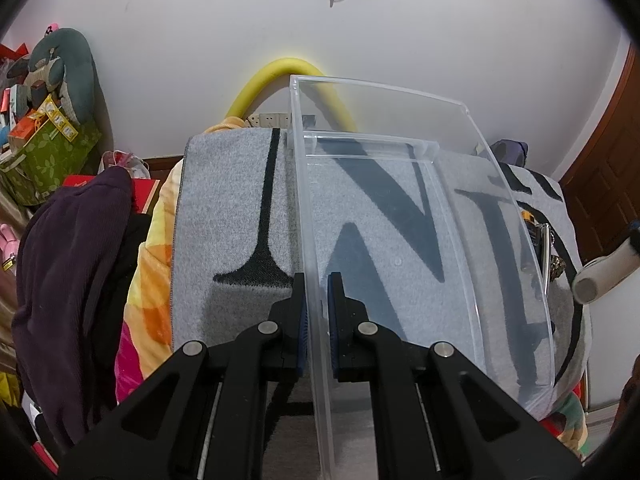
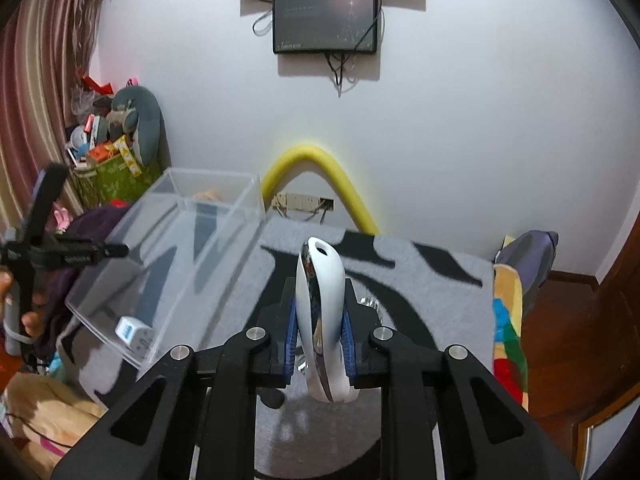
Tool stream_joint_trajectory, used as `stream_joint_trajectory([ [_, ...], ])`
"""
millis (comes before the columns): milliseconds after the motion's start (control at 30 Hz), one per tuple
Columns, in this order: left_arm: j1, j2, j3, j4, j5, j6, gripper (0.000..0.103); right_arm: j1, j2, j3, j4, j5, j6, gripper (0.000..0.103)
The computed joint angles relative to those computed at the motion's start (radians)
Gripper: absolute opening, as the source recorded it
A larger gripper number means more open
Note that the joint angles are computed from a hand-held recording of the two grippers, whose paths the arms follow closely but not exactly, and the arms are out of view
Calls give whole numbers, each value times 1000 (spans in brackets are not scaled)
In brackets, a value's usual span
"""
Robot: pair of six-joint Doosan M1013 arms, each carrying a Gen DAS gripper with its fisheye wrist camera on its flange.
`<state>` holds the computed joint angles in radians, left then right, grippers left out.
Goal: Organize rigid objects
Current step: 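Grasp the white curved device by its end with the right tool, then lower the white device into the clear box and open the right tool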
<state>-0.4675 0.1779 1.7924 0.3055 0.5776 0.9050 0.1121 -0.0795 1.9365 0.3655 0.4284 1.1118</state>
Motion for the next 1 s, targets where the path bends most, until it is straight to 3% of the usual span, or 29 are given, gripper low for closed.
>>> stream_joint_trajectory([
  [233, 1, 0, 0, -4, -2, 3, 7, 7, -16, -50, 219, 22, -192, 17],
  [400, 2, 0, 0, -7, -2, 5, 7, 39, 27, -110, 404, 89, -333, 17],
  [600, 2, 0, 0, -8, -3, 6, 7, 119, 122, -174, 347, 163, -286, 17],
  [867, 5, 1, -1, -21, -8, 22, 7, 140, 274, -272, 323, 386, -207, 17],
  [1000, 3, 1, 2, -11, -11, 18, 7, 142, 315, -309, 302, 421, -166, 17],
])
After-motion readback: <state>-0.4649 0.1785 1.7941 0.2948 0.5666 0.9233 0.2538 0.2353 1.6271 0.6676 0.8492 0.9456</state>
